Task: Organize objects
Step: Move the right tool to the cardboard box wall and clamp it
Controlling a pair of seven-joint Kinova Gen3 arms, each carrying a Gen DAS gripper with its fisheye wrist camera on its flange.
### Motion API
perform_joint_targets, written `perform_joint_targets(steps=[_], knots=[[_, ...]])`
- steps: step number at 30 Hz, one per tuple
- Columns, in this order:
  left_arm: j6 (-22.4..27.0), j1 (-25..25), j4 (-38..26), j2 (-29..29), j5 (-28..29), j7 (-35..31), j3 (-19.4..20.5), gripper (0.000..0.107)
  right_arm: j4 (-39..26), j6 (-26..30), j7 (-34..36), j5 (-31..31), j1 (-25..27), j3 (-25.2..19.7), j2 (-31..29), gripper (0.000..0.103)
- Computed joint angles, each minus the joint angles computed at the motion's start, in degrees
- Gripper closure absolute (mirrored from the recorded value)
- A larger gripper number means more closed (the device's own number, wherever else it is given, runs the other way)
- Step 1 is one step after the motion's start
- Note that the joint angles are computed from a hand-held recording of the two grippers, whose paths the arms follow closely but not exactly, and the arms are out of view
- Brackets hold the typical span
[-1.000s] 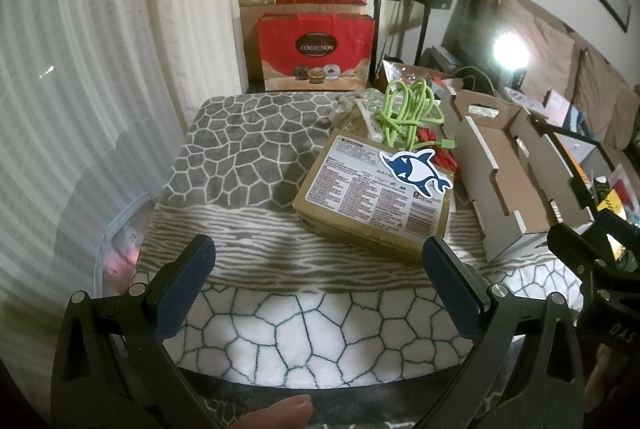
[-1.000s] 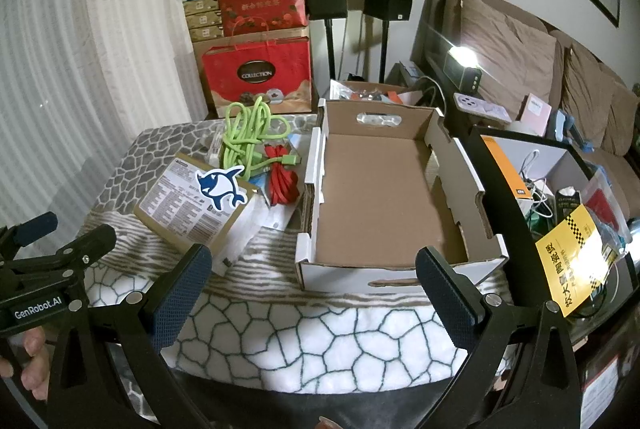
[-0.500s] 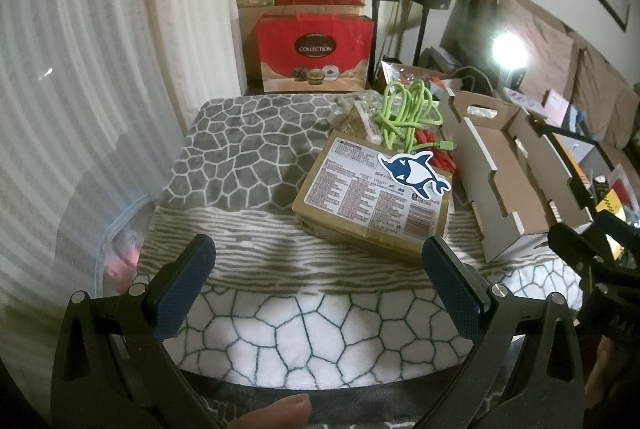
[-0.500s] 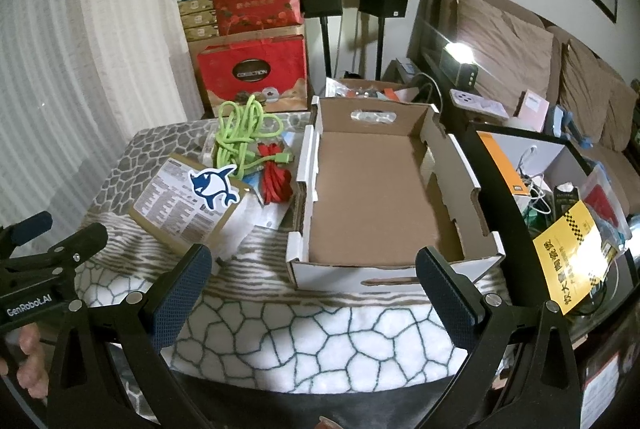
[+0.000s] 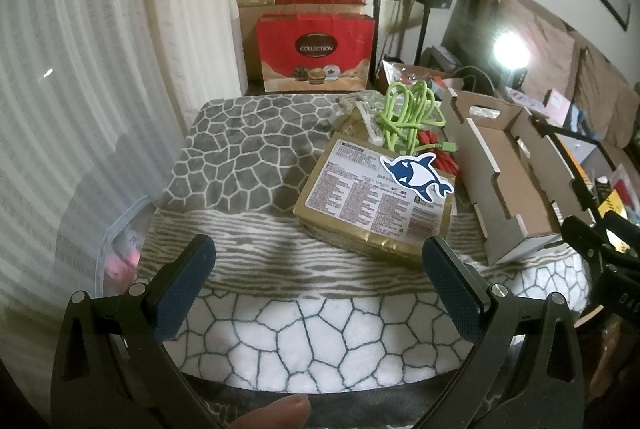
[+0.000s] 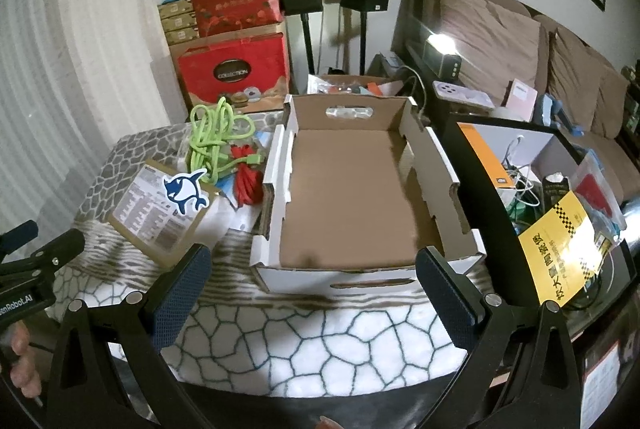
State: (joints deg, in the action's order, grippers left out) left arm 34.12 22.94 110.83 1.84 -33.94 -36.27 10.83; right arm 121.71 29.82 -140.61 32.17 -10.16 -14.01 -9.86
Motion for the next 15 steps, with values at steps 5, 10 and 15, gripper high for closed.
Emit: perform_joint_targets(steps=[5,10,15], knots=[[0.24,0.08,-0.29,0.22,-0.18,-0.04,0.01,0.005,-0.32,-0.11,0.60,-0.20,0.10,0.26,0.11,0.000],[-0.68,-0.02,-0.58,0.89,-0.88,-0.63,-0.51,0.004,-0.91,-0.13,1.72,-0.33,0.81,1.49,0.90,0.000],[-2.09,-0.50,-0.49,1.82,-1.50,-1.71,-1.71,0.005,-1.95,0.05,2.84,1.06,2.74,4.15,2.45,0.000]])
